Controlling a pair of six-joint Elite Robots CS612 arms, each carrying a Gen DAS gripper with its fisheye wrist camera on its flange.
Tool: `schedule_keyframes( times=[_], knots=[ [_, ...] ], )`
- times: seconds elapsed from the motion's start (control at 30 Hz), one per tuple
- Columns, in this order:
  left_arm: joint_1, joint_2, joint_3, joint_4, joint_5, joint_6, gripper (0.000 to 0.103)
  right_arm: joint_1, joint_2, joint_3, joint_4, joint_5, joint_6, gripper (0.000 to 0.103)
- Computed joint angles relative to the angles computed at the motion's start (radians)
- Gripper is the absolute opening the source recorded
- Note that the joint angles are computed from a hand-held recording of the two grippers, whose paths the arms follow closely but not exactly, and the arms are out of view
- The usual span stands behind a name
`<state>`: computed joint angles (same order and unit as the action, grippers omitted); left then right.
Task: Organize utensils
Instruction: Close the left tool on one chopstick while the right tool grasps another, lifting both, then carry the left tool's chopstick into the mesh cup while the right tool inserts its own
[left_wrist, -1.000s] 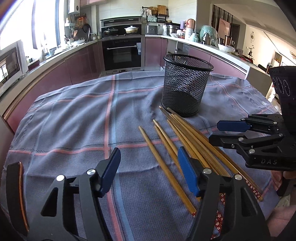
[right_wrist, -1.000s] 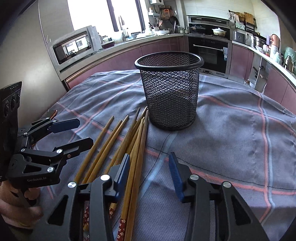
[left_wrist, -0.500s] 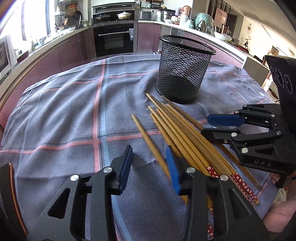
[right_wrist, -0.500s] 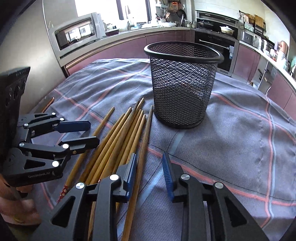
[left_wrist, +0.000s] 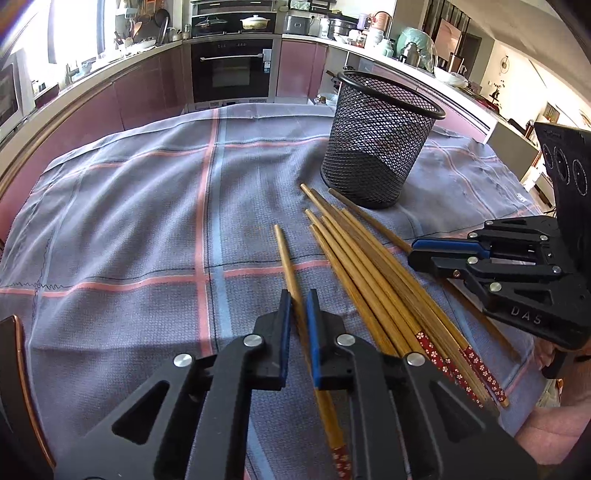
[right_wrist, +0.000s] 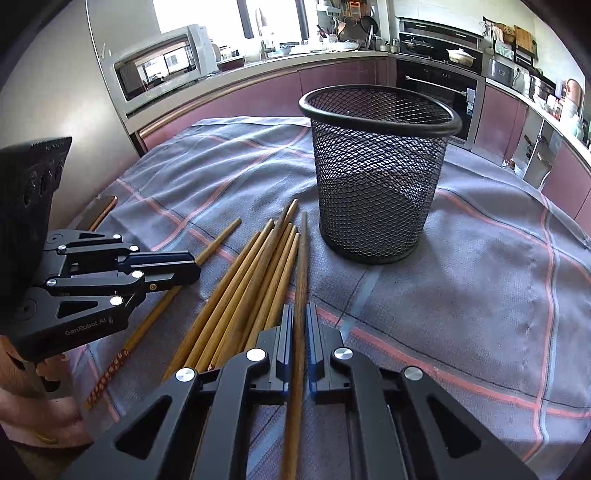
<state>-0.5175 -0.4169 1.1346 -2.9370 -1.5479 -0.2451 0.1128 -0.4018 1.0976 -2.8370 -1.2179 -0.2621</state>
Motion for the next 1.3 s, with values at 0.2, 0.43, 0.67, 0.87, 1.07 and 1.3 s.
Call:
schedule_keyframes(
  times=[0.2,0.43,0.67,0.87,1.07,1.3],
  knots=[
    [-0.003,-0.002,0.003,0.008,0.017,0.014,0.01,-0.003,-0.011,0.018,-0.029,0.03,-0.011,0.006],
    [-0.002,-0.009,0.016,-0.018,0.028,-0.012,0.007,-0.021,-0.036,0.061,-0.122,0.118,-0.008,0.006],
    [0.012,-0.049,0.067,-0.132,-0.038,-0.012,0.007,-0.039,-0.054,0.089,-0.25,0.205,0.056,0.006],
    [0.028,-0.087,0.102,-0.282,-0.118,-0.012,0.007,-0.053,-0.052,0.079,-0.355,0.25,0.146,0.006],
    [0.033,-0.108,0.097,-0.419,-0.16,-0.02,0.007,-0.061,-0.046,0.058,-0.458,0.252,0.208,0.005],
    [0.029,-0.113,0.045,-0.477,-0.132,-0.041,0.007,-0.069,-0.047,0.025,-0.504,0.244,0.226,0.005]
  ],
)
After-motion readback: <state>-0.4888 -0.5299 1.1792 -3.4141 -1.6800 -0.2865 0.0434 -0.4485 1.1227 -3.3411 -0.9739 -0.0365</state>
